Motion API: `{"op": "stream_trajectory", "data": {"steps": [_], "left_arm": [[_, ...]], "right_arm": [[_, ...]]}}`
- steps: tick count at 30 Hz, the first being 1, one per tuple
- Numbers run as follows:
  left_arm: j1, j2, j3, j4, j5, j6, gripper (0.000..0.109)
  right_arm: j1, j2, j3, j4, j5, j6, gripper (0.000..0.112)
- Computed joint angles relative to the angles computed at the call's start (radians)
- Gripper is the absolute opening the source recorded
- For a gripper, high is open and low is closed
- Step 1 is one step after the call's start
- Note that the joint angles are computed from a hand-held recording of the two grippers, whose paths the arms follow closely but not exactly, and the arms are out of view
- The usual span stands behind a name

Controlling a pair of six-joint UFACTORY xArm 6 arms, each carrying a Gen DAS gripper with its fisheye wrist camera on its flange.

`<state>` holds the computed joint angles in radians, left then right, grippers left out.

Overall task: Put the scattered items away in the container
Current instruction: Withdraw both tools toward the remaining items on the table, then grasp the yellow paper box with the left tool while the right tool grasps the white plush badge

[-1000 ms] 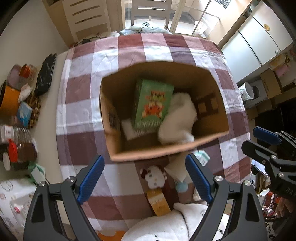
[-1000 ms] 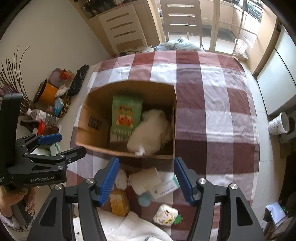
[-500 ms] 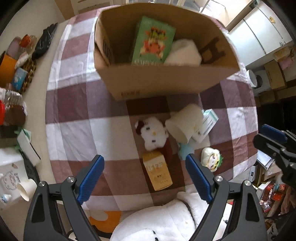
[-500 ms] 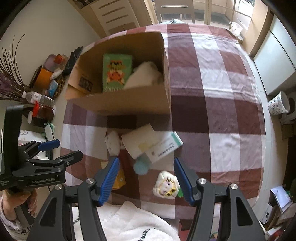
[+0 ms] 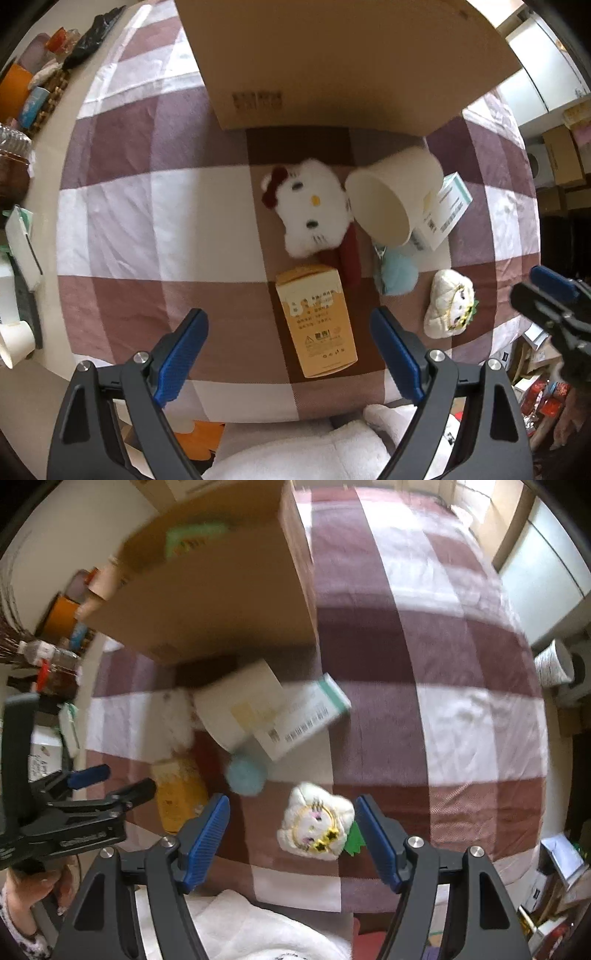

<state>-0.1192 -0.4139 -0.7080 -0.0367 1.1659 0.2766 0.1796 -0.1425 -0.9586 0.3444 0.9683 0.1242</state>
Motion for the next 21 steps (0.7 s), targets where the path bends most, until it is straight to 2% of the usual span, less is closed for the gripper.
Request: {"op": "stream_trajectory", "data": {"steps": [4,9,21], "left_arm": [[-0.004,-0.002,0.029,-0.019,-0.014,-0.029,0.090],[-0.010,-0.004,0.069,-0.011,-0.068,-0.055,0.090],[-0.014,0.036,0.125,0.023,-0.155,-0.085,0.090]], "right_arm": [[0.027,0.016,0.052,-0.056,-0.024,0.022,0.073],[0.033,0.049,0.091,-0.022,-0.046,0.015,0.073],[0.081,0.123,0.079,-0.077,-0.078,0.058,0.073]]}}
